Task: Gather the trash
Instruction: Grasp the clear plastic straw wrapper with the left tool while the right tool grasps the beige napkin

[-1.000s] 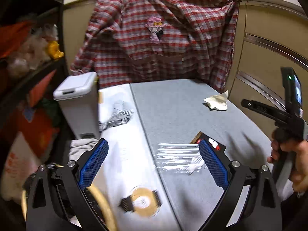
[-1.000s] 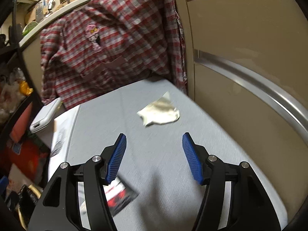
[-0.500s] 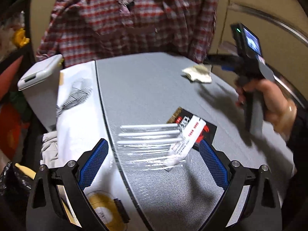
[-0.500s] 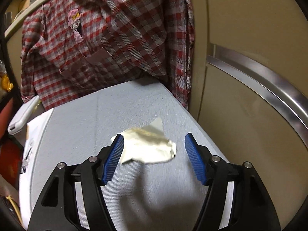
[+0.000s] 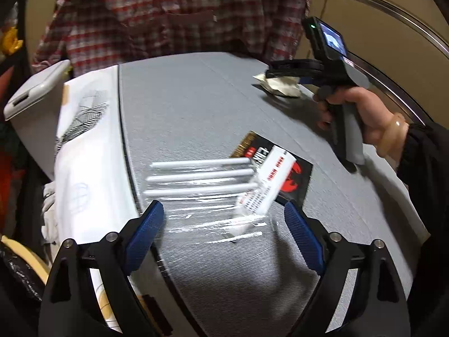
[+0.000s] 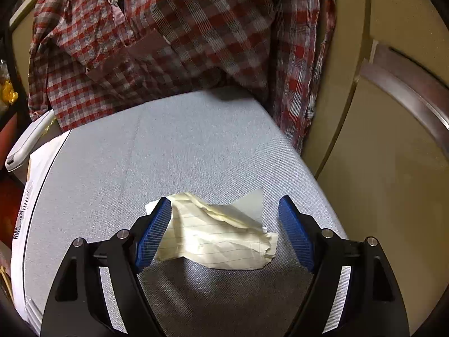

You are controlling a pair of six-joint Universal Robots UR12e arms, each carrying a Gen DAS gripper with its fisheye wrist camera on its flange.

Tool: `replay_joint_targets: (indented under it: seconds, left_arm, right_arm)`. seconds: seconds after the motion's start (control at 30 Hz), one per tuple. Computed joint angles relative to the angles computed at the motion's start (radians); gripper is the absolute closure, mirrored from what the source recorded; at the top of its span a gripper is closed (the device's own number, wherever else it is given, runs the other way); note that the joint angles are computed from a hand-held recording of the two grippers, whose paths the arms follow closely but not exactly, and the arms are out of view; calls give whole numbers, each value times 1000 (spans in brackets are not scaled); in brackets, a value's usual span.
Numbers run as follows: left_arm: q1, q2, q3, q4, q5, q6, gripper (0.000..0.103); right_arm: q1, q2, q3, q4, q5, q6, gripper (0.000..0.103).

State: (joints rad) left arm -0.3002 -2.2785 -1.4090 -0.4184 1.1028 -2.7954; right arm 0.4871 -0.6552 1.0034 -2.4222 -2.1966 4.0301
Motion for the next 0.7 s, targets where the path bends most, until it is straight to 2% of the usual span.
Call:
replay_joint_targets:
  seconds: [0.03,0.07,0.13,0.17,0.2,0.33,0.5,0.7]
  left_arm:
    - [-2,-1,5,-22,-5,15,33]
    - [-4,-2,9,-43,-3,26,51]
    - [-3,-4,15,-61,-13,32,72]
    - [-2,-5,18,-65,-27,34,82]
    - [-1,-5,16,-61,-33,33,85]
    - [-1,2,6,-35,-25,33,87]
    - [5,17,-10,-18,-36,27,87]
    - [7,33,-32,-19,-26,49,88]
  right_arm:
    - [0,-1,5,-14,3,-4,43]
    - [1,-1,5,-14,1,-7,52]
    - [3,4,-10,24,-1,-18,84]
    - [3,4,-9,18,5,-30,90]
    - [5,5,-11,17,1,-41,96]
    - [18,6,-18,14,-44,-68,101]
    - [26,-8,-8,-11,-56,-84,101]
    - [38,-27,5,56,-42,-56,101]
